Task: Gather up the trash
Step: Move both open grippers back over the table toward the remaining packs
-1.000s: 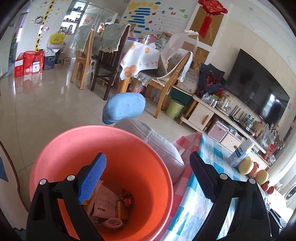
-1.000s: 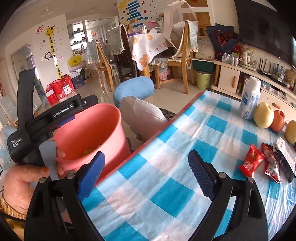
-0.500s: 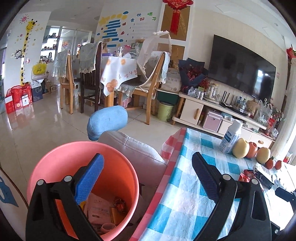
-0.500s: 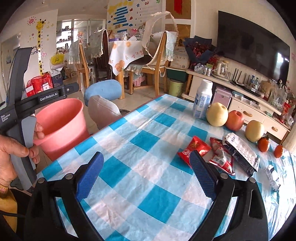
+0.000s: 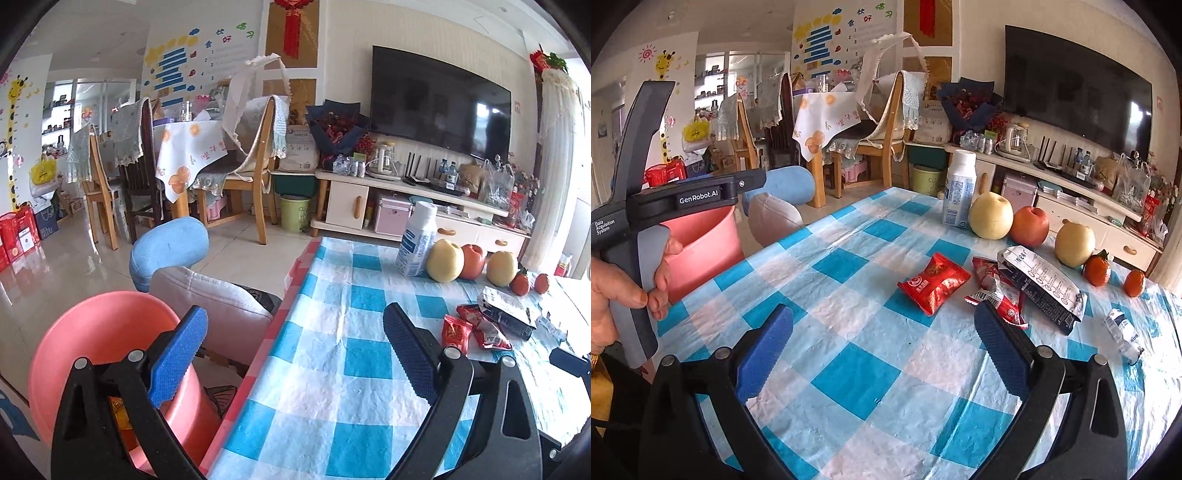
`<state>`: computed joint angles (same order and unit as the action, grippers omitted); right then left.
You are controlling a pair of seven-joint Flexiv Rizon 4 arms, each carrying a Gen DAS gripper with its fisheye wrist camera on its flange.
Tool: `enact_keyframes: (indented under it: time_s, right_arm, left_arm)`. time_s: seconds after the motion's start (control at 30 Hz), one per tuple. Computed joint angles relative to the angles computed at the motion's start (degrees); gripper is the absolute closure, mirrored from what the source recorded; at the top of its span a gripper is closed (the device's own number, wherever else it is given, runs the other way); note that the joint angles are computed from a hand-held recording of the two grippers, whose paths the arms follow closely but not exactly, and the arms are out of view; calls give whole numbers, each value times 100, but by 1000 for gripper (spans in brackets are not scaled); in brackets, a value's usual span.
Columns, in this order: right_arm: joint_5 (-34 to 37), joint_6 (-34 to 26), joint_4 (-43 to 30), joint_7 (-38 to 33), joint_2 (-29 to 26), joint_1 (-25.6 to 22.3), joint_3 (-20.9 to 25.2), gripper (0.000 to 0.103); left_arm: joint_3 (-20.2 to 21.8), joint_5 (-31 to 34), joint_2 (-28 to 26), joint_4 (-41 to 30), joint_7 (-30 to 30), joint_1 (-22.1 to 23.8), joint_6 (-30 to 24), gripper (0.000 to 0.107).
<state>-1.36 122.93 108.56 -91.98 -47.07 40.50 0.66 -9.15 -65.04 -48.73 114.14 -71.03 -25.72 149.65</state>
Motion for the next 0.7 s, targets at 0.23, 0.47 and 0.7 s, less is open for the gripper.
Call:
enact_keyframes:
  time_s: [0.23, 0.47, 0.7]
  right_arm:
    - [-335, -118, 11, 223, 2, -418, 218, 4]
    - [-530, -106, 9, 528, 40, -809, 357, 4]
    - [-678, -231, -23, 770, 74, -1084, 324, 4]
  left_arm:
    - [-127, -249, -179, -534, 730, -112, -214, 12]
    - [-231, -388, -439, -1100, 1457, -212, -351, 12]
    - [-392, -447, -684, -1694, 2158, -267, -658, 12]
